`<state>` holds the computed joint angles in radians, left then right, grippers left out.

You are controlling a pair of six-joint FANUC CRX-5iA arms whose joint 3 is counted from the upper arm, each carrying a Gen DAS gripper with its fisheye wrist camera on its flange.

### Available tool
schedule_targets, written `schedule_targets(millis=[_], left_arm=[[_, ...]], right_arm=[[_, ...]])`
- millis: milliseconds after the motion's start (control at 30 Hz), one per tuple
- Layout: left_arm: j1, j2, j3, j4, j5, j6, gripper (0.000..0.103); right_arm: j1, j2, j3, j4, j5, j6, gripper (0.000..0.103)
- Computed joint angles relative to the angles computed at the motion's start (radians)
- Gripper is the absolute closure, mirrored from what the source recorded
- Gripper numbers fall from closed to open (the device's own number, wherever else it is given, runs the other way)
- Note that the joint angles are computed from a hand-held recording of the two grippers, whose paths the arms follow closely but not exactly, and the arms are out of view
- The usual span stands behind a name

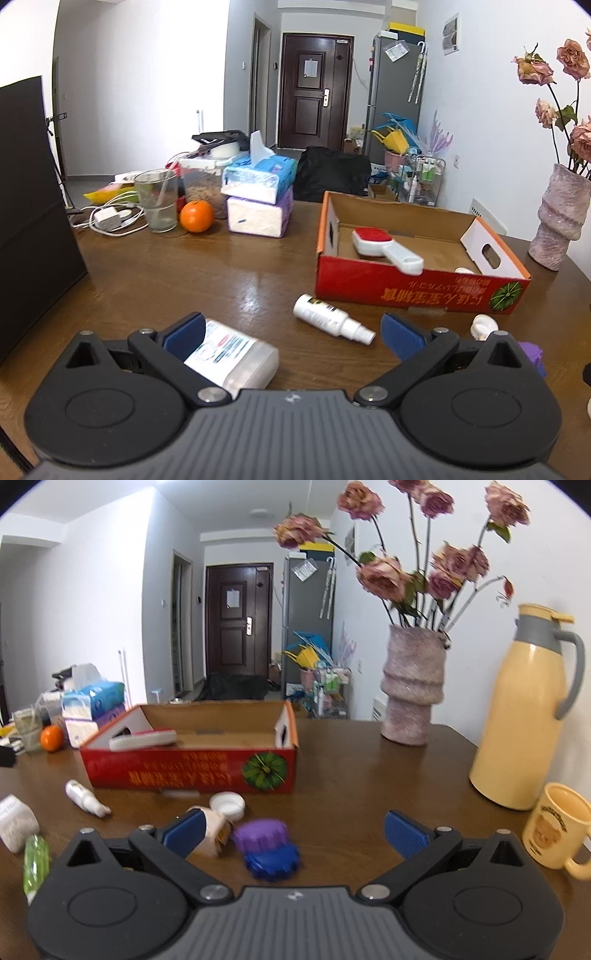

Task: Organize rigid objects
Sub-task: 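Move the left gripper to the white wipes container while the right gripper approaches the grey tape roll, then grasp the wipes container with the left gripper while the right gripper grasps the tape roll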

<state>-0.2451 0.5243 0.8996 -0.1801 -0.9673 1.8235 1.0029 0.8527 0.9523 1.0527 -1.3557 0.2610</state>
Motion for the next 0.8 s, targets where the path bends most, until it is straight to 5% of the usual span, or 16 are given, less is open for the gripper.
schedule_targets(millis=[367,800], left_arm=[[0.027,-0.080,-0.151,-0.008,0.048,0.003,0.000],[0.087,-0.103,-0.264,0.047,0.131,-0.069,0.000]], right_arm=[[0.024,-0.145,-0.281,-0.011,-0.042,-0.119,0.000],[-0.009,-0.258,-0.524,-0.021,0.021,-0.265,0.000]])
